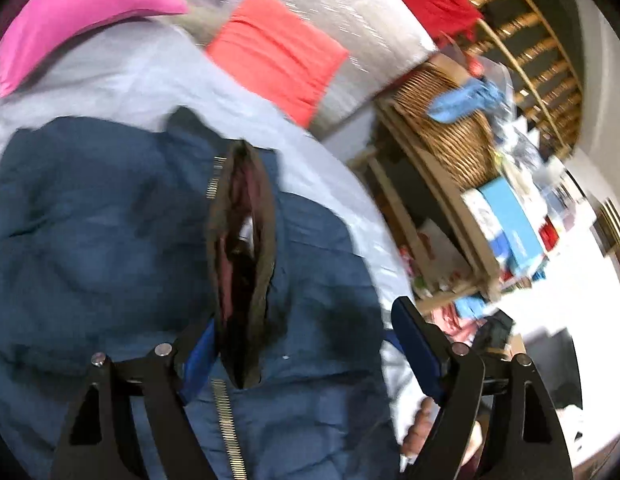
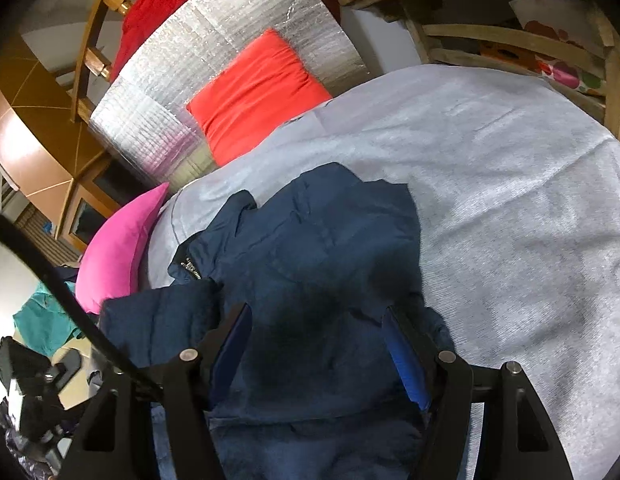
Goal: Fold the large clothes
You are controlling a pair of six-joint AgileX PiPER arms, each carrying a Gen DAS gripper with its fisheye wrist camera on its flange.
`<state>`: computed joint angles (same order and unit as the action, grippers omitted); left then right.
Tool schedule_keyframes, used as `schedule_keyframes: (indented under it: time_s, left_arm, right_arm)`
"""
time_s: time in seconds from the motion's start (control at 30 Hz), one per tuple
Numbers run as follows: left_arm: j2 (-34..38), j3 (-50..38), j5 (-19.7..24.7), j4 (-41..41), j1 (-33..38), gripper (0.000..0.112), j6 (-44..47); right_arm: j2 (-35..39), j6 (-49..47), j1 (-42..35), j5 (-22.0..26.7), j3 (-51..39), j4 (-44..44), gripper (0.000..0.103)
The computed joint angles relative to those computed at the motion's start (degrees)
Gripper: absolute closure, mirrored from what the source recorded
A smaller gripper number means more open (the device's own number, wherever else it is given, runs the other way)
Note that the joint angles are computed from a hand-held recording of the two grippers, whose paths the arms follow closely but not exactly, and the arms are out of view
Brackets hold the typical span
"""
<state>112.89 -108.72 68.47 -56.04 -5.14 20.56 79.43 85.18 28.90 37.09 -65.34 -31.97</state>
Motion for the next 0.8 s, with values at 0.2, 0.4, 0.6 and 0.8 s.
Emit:
schedule_keyframes:
  time_s: [0.2,0.4,0.6,0.8]
  left_arm:
    - [-0.8,-1.6,-0.4,-1.9,-5.0,0.029,0.4]
    - [0.4,-5.5,0.5,2.6,-10.0,0.029,-1.8]
    - [-2.0,-2.6,-2.8,7.1,-6.1,0.029,-2.9]
    - [-3.7,0.1,-10.1,24.0,-1.1,0.029,-13.1]
  right_arm:
    - [-2.6,-1.7,-1.0,1.4,1.9,0.8,0.032]
    - [-5.1,-4.1,-3.5,0.7,4.6,3.4,0.032]
    - [-7.1,-10.7,-5.6,-3.0,6.2,8.6,0.040]
    - [-6.3,-26.0,-9.8,-11.1,8.0,29.1,0.040]
